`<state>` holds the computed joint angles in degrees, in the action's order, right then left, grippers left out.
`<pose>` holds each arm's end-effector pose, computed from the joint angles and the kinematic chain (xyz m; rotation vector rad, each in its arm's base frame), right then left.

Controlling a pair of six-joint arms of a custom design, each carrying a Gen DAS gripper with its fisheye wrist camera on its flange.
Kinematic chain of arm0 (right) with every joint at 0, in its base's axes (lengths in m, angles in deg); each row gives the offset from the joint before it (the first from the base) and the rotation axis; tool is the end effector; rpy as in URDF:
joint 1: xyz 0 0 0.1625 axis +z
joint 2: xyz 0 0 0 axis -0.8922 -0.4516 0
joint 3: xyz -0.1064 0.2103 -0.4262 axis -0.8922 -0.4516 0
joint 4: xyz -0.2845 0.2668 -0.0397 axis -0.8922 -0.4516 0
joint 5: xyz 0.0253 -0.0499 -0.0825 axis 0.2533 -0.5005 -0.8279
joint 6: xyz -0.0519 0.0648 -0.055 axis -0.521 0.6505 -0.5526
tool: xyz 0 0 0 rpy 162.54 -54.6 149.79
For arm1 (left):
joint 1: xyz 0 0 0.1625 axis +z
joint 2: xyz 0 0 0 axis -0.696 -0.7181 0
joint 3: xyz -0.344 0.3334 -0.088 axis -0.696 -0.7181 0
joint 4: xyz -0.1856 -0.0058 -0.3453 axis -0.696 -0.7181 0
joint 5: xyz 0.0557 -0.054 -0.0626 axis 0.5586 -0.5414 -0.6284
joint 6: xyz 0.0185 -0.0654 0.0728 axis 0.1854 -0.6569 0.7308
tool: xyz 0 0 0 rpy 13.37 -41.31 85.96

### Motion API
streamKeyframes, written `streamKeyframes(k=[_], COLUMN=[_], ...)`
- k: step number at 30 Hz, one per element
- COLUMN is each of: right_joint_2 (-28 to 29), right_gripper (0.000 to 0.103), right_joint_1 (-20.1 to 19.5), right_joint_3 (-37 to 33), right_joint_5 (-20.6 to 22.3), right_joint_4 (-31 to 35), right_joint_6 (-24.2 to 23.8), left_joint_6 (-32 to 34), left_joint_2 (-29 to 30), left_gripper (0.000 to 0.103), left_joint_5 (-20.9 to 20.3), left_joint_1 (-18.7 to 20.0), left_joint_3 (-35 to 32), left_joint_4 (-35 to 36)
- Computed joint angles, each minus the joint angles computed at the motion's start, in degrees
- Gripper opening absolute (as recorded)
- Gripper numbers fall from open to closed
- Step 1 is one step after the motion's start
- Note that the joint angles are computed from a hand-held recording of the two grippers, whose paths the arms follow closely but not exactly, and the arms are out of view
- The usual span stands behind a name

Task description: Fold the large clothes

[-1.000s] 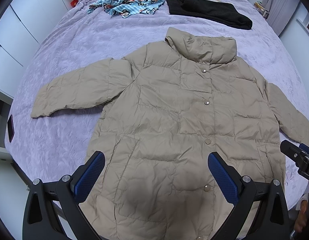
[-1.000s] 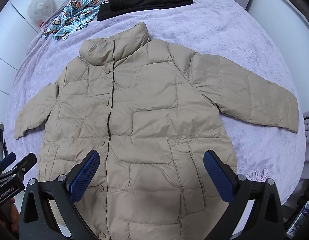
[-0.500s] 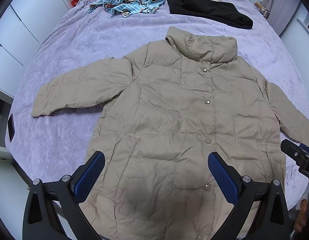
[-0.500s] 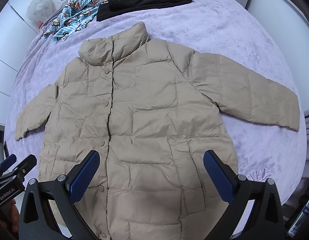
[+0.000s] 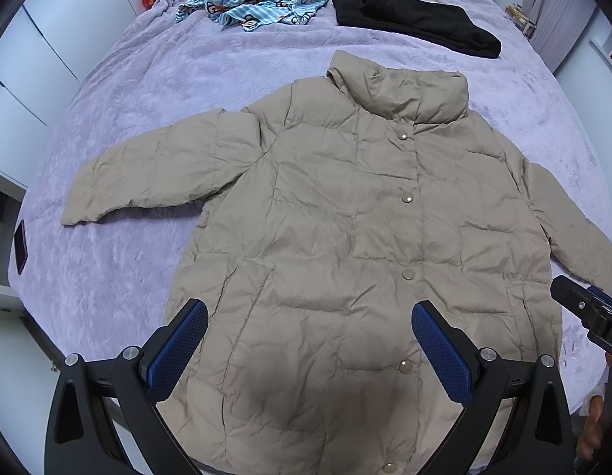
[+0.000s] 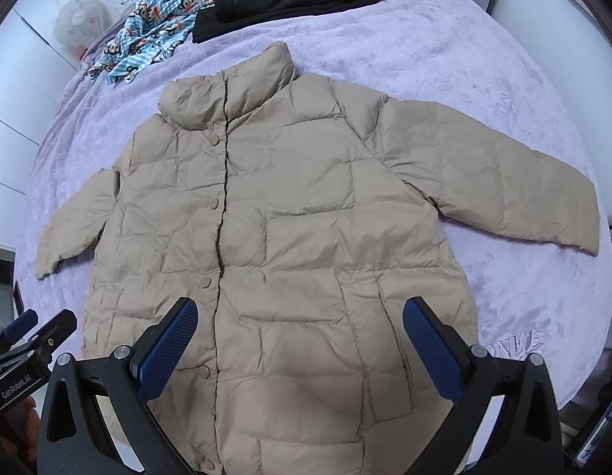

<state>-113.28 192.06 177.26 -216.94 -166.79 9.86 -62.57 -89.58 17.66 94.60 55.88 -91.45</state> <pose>0.3559 -0.3444 0.1009 -0.6683 -2.2564 0.6590 -0.1458 -0.4822 0.3221 0.7258 2.3252 -0.0412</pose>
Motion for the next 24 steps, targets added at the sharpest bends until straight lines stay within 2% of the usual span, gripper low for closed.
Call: streamKeyframes(k=[3, 11, 15, 20, 24], right_joint_2=[0.13, 0.97, 2.08, 5.7, 9.2], right_gripper=[0.103, 0.103, 0.103, 0.103, 0.103], right_joint_1=[0.08, 0.59, 1.39, 1.98, 1.31], right_joint_3=[0.41, 2.09, 0.87, -0.21, -4.83], right_joint_5=[-0.12, -0.51, -0.71, -1.03, 0.49], right_joint_4=[-1.58, -9.07, -8.52, -14.78, -10.03], right_joint_6=[-0.69, -6.07, -7.02, -8.04, -4.31], left_joint_6=[-0.38, -1.81, -0.16, 3.84, 8.21], left_joint_2=[-0.07, -0.15, 0.0, 0.56, 2.58], left_gripper=[0.103, 0.103, 0.103, 0.103, 0.103], left_joint_5=[-1.16, 0.22, -1.96, -4.68, -4.39], left_joint_1=[0.12, 0.87, 3.77, 8.49, 12.68], left_joint_3=[-0.35, -0.35, -2.12, -5.3, -8.63], left_joint_4=[0.24, 0.55, 1.24, 1.34, 0.79])
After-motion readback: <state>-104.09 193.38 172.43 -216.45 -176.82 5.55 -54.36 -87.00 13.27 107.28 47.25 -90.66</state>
